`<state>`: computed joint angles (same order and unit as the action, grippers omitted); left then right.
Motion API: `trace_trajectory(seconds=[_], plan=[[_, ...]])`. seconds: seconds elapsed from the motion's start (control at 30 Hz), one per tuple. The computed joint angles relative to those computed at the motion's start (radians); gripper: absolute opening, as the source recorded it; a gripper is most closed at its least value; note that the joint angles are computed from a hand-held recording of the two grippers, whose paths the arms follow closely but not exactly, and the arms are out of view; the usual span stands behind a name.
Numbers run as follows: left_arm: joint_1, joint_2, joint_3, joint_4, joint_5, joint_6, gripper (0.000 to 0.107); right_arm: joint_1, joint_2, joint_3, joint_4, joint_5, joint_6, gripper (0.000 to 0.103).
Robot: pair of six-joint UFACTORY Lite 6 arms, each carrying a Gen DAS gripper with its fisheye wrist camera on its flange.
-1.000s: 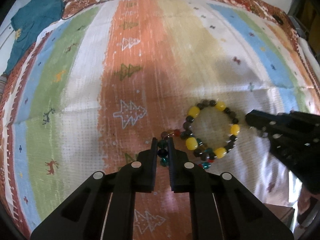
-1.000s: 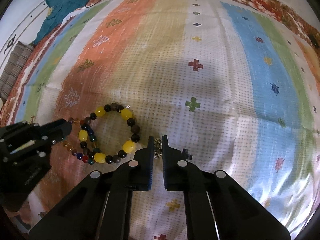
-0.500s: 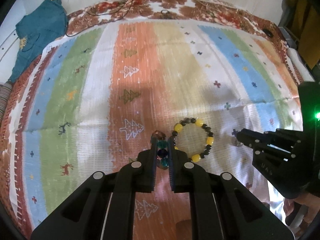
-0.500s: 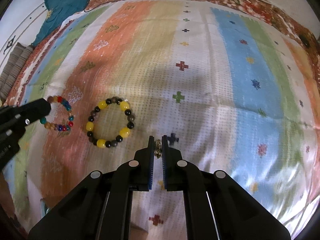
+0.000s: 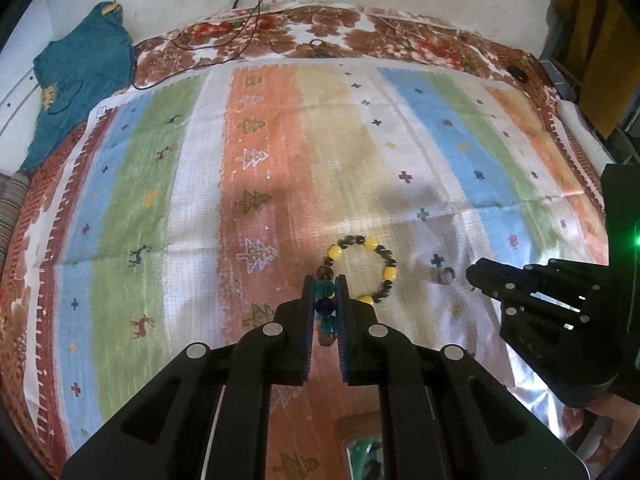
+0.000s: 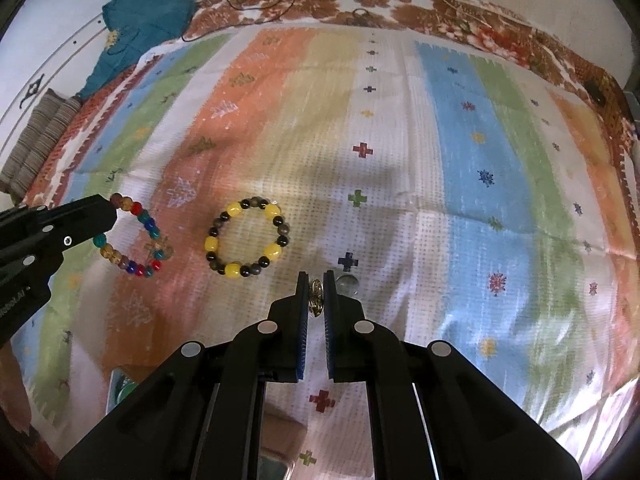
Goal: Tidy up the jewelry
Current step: 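Lift and carry the bracelet and gold charm over the silver tin with both grippers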
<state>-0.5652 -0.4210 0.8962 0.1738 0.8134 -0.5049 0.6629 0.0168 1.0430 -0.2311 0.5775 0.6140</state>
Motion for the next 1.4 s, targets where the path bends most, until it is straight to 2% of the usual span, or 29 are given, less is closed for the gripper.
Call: trace_trajectory(seconds=[0.87,1.4], plan=[[-0.324,-0.143,0.111,0.149,0.205,-0.279,0.009,0.143,-0.250,-0.105,-0.093,0.081,0.171,0.008],[-0.652,-0.203,0.166,0.323,0.362,-0.551,0.009,0.262,-0.360,-0.133,-0.155,0.142,0.286,0.008]])
